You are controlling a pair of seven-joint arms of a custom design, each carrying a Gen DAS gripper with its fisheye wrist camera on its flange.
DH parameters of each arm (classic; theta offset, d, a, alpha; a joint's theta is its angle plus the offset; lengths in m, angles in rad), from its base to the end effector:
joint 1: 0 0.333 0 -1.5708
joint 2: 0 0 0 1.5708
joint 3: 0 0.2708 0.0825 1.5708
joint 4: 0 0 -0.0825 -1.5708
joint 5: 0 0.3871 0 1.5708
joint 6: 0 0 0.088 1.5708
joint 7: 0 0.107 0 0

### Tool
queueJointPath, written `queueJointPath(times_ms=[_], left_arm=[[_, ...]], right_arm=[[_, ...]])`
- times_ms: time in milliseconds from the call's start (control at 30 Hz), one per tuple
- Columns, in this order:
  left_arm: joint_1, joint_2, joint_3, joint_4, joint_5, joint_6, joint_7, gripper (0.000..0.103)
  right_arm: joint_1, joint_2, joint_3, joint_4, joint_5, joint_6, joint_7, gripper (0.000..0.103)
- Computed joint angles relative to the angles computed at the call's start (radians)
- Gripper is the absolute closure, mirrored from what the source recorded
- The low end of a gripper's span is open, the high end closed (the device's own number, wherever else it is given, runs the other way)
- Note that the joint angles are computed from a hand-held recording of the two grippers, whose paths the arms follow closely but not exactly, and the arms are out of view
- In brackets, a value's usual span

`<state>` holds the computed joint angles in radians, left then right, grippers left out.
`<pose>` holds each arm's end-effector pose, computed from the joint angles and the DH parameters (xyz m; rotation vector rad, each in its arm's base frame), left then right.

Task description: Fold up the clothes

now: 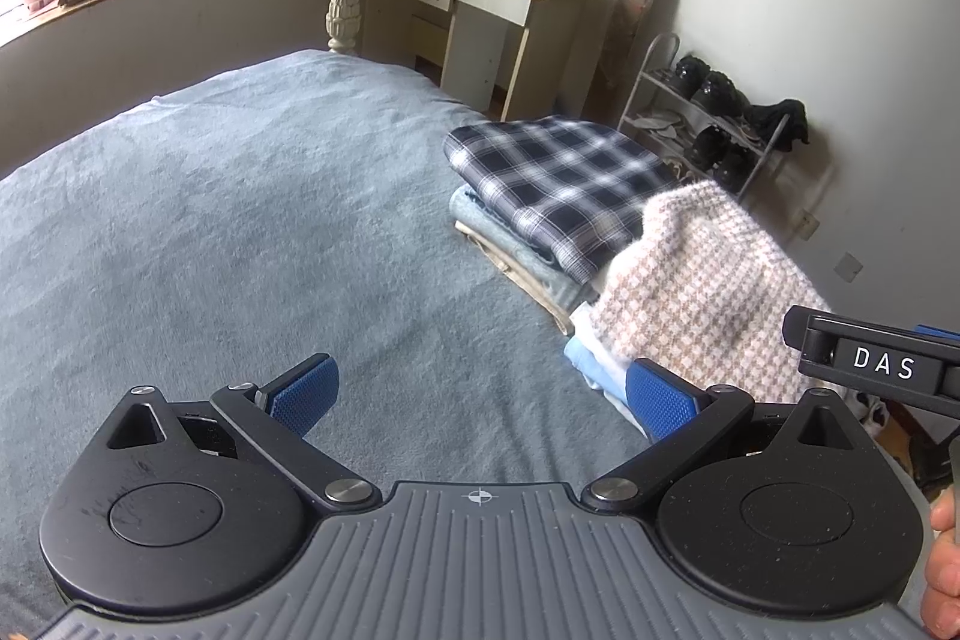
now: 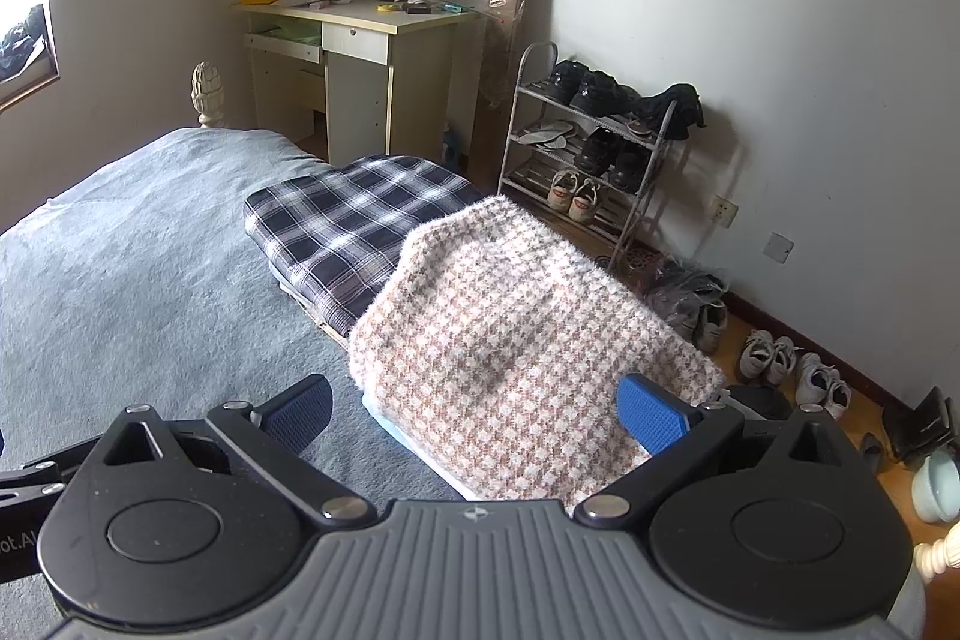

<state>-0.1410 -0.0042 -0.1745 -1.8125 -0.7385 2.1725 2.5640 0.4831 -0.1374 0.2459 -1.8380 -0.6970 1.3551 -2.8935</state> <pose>0.5620 -0.2108 0.5343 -0.8290 2.7788 -1.1547 0.4144 0.2718 0.5428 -0.6250 2.7793 -1.2123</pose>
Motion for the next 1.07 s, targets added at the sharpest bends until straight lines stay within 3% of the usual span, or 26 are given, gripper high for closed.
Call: queueJointPath(times_ms=[1067], left_arm=[[0.003, -0.002, 0.0, -0.001, 0.0, -0.002, -0.015, 0.0]], right_arm=[[0.001, 0.002, -0.002, 0.0, -0.001, 0.003, 0.003, 0.0]])
